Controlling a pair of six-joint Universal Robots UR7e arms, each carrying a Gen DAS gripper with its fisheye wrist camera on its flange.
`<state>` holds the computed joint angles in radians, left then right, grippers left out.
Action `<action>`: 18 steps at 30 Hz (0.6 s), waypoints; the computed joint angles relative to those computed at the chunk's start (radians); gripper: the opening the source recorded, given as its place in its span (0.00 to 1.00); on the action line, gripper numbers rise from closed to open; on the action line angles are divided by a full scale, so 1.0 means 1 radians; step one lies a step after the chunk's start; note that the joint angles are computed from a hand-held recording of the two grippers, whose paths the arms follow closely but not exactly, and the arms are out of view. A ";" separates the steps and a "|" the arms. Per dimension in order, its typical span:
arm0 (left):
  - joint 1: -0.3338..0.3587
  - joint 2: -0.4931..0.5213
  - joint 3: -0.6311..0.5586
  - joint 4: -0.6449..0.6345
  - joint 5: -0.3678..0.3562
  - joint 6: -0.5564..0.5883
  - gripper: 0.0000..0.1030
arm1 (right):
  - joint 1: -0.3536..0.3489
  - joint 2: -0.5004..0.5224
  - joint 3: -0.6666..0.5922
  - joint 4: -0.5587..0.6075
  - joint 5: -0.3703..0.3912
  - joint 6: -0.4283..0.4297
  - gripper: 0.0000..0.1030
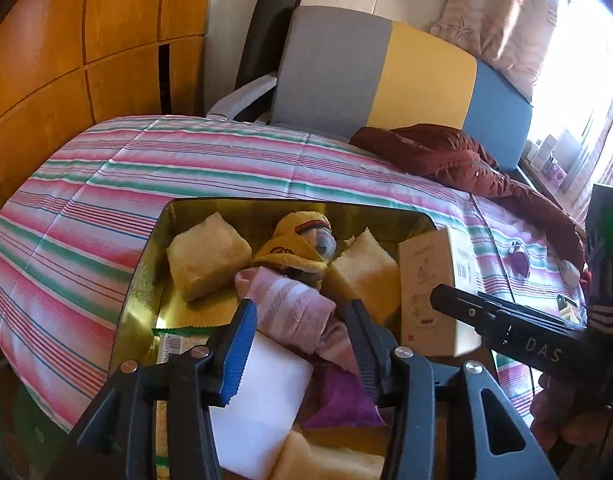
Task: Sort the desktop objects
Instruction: 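Carry the pink sock and white box over the gold tray, then release the pink sock from left tool while right tool sets the white box in the tray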
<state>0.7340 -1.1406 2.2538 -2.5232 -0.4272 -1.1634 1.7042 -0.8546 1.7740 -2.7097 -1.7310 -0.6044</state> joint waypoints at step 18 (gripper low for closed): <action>-0.051 -0.059 0.054 0.109 -0.006 -0.153 0.47 | -0.017 -0.107 0.114 -0.088 0.067 -0.100 0.72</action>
<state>0.6826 -1.1997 2.3074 -2.4145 -0.4337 -1.3161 1.6873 -0.9619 1.8879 -2.7981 -1.6636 -0.7042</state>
